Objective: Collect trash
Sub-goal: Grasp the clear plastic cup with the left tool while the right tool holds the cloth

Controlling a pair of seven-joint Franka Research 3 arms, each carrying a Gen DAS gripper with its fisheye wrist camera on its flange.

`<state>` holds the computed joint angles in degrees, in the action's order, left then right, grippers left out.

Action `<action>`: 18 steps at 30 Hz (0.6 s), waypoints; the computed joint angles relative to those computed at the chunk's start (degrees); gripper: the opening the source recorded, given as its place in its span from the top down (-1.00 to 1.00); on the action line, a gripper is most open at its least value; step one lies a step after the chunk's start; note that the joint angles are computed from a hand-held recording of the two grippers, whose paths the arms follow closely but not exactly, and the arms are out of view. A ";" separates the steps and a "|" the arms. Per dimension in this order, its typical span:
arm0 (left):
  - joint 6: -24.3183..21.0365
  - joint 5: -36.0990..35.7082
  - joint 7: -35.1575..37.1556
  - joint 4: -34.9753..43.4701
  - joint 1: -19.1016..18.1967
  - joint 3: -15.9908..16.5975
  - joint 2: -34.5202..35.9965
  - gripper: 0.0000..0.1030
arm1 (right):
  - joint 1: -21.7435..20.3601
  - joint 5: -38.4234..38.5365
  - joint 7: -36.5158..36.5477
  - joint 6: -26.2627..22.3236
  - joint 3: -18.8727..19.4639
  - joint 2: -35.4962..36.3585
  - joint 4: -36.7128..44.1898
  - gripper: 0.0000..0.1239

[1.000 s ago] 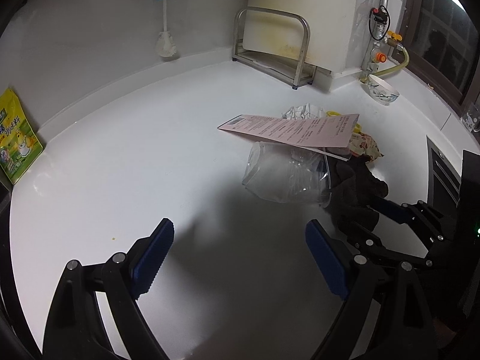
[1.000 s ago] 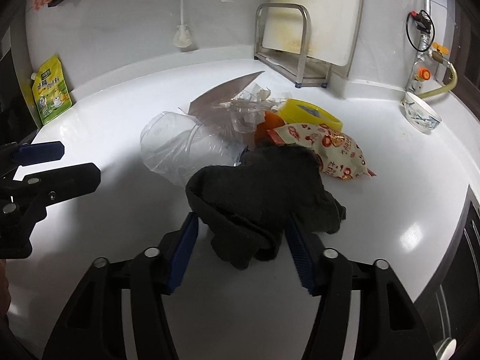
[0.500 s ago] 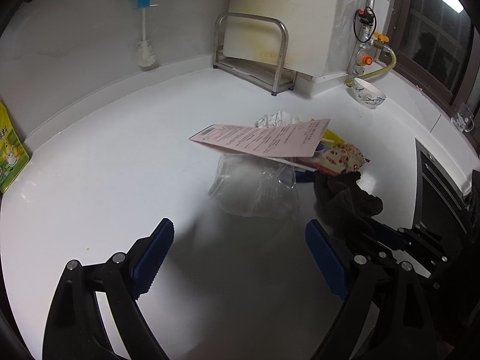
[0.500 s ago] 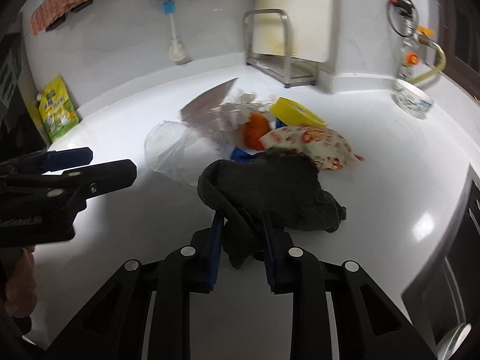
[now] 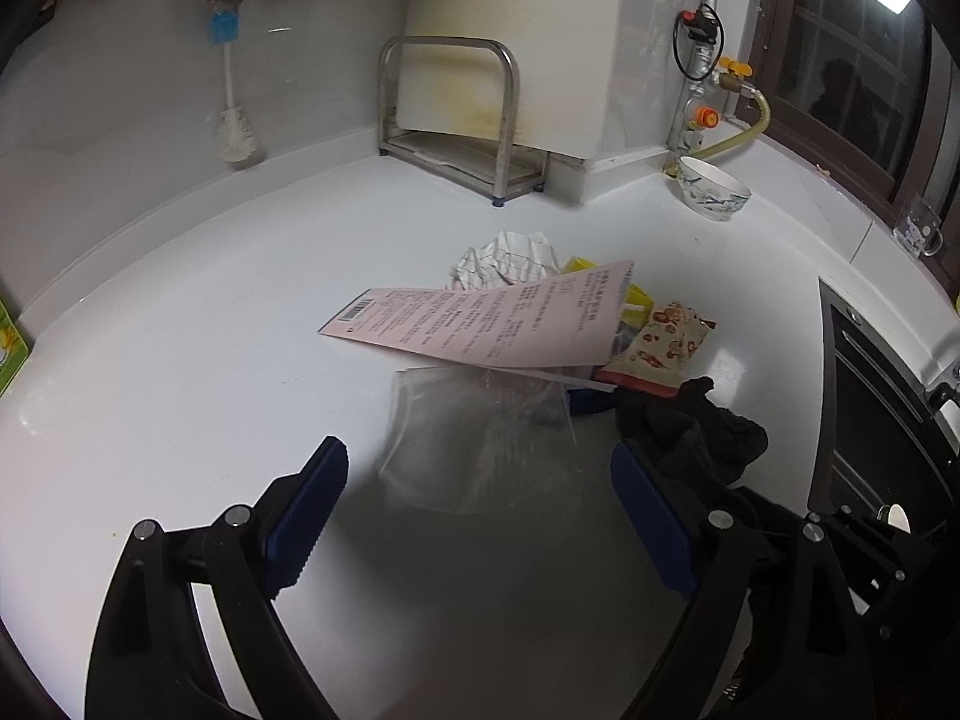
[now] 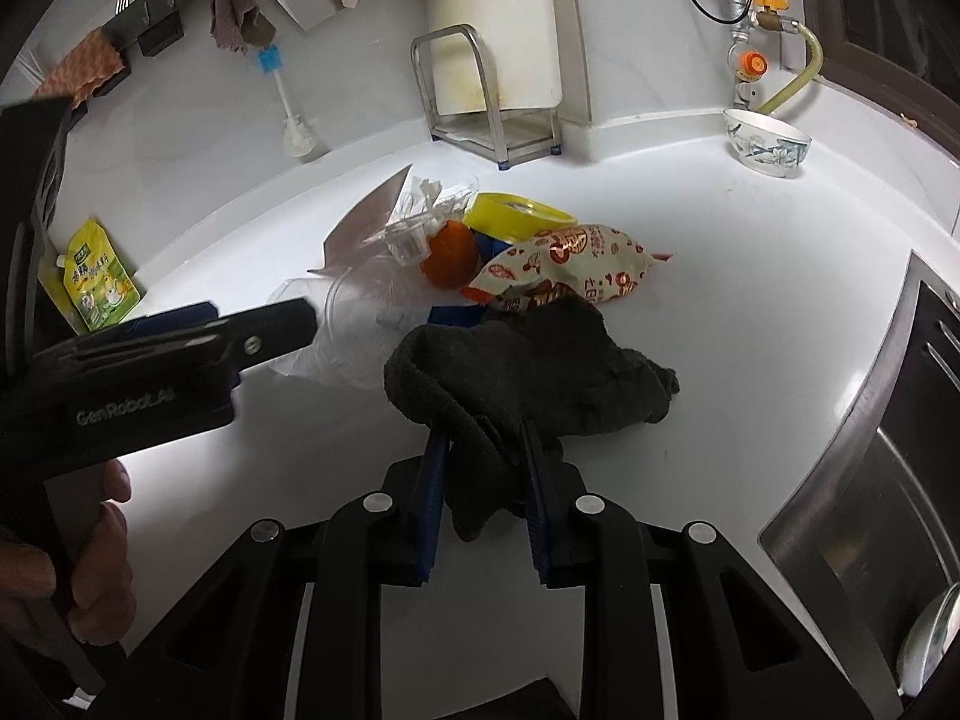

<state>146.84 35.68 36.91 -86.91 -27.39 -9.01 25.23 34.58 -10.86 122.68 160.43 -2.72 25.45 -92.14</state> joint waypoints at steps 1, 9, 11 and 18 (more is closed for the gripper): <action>-0.43 0.14 -0.07 0.59 -0.26 0.07 0.43 -0.71 | 0.00 0.09 0.07 0.15 0.03 -0.09 -0.20 0.63; -5.57 -1.30 0.56 6.75 -1.48 0.43 4.79 -0.71 | -0.40 1.03 -0.22 1.30 0.25 -0.49 -1.14 0.63; -6.54 -1.67 0.11 7.94 -1.72 0.75 5.62 -0.71 | -0.31 1.09 -0.21 1.43 0.14 -0.48 -1.19 0.63; -6.84 -2.95 -0.58 8.06 -1.10 0.99 5.96 -0.48 | -0.45 1.89 -0.71 1.23 0.36 -0.20 -0.82 0.63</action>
<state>139.99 32.73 36.33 -78.86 -28.50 -8.01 31.19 34.13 -8.96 121.97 161.66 -2.36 25.25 -92.95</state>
